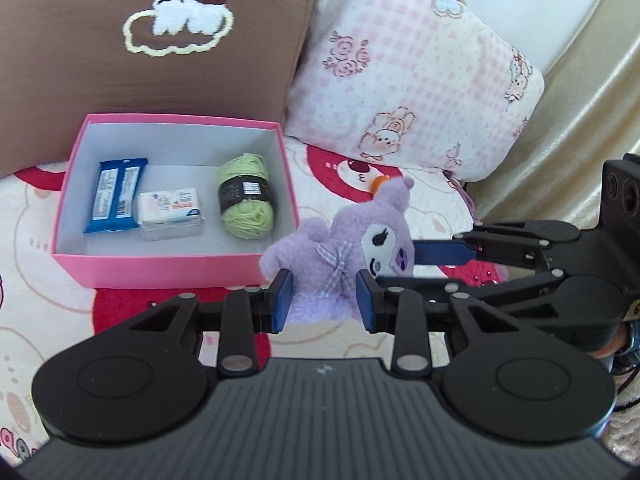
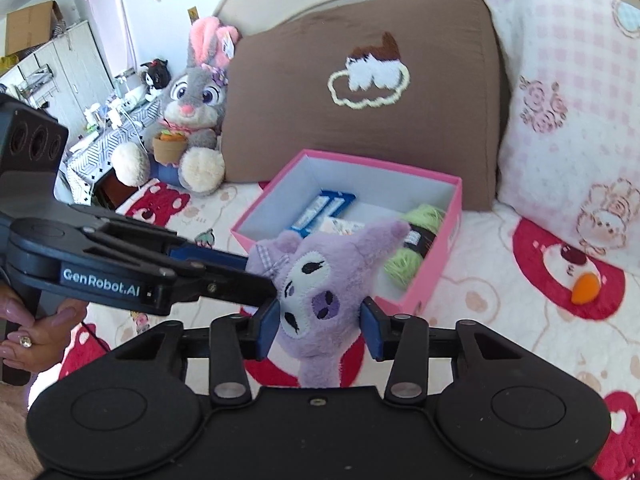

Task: Organize objects
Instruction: 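Lift the plush toy with the left gripper and carry it over the pink box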

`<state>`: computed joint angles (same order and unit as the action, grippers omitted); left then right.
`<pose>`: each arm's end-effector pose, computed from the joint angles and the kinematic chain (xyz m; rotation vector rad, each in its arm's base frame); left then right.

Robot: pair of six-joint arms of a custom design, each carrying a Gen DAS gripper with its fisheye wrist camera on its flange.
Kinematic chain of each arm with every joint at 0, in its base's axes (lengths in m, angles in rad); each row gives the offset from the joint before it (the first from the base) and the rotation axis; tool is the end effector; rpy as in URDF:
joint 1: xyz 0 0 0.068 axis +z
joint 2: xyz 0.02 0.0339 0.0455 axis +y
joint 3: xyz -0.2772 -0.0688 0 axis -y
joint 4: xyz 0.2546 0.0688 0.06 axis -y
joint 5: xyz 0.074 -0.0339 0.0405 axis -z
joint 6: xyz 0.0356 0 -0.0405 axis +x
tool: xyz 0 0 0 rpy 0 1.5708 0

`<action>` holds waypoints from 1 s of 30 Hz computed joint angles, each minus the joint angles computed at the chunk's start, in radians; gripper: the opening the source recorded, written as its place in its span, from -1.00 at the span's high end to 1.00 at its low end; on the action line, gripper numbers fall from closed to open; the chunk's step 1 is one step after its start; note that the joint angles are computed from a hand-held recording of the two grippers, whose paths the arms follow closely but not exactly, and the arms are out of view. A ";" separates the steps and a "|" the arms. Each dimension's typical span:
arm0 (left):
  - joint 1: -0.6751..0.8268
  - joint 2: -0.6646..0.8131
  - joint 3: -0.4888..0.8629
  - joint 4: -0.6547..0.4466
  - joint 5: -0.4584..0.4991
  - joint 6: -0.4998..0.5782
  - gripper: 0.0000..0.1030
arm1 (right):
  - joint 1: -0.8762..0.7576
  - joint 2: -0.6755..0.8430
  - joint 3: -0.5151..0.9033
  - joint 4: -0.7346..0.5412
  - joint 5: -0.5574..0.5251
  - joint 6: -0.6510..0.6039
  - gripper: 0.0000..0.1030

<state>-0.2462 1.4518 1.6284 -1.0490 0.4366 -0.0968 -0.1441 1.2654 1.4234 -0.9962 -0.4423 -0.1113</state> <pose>0.2829 -0.0866 0.4112 0.3789 2.4204 -0.6855 0.2493 -0.0208 0.3983 -0.1630 2.3371 0.4065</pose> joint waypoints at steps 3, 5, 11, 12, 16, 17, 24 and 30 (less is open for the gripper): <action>0.061 0.033 0.027 -0.015 0.035 0.015 0.38 | 0.046 0.070 0.061 0.009 0.012 0.026 0.11; 0.095 0.055 0.047 -0.017 0.045 0.015 0.38 | 0.071 0.116 0.097 0.017 0.021 0.037 0.11; 0.148 0.123 0.107 0.006 0.023 0.015 0.38 | 0.100 0.262 0.203 0.052 0.004 0.082 0.12; 0.153 0.138 0.120 0.011 0.015 0.018 0.38 | 0.102 0.285 0.217 0.061 -0.001 0.090 0.12; 0.170 0.213 0.177 0.014 -0.005 0.021 0.38 | 0.100 0.371 0.255 0.098 -0.026 0.132 0.12; 0.173 0.231 0.185 0.018 -0.010 0.017 0.38 | 0.096 0.390 0.258 0.109 -0.035 0.142 0.12; 0.177 0.324 0.163 0.101 -0.020 0.012 0.38 | 0.092 0.474 0.219 0.207 -0.019 0.163 0.11; 0.172 0.375 0.090 0.207 0.004 0.015 0.38 | 0.091 0.505 0.155 0.299 0.025 0.139 0.12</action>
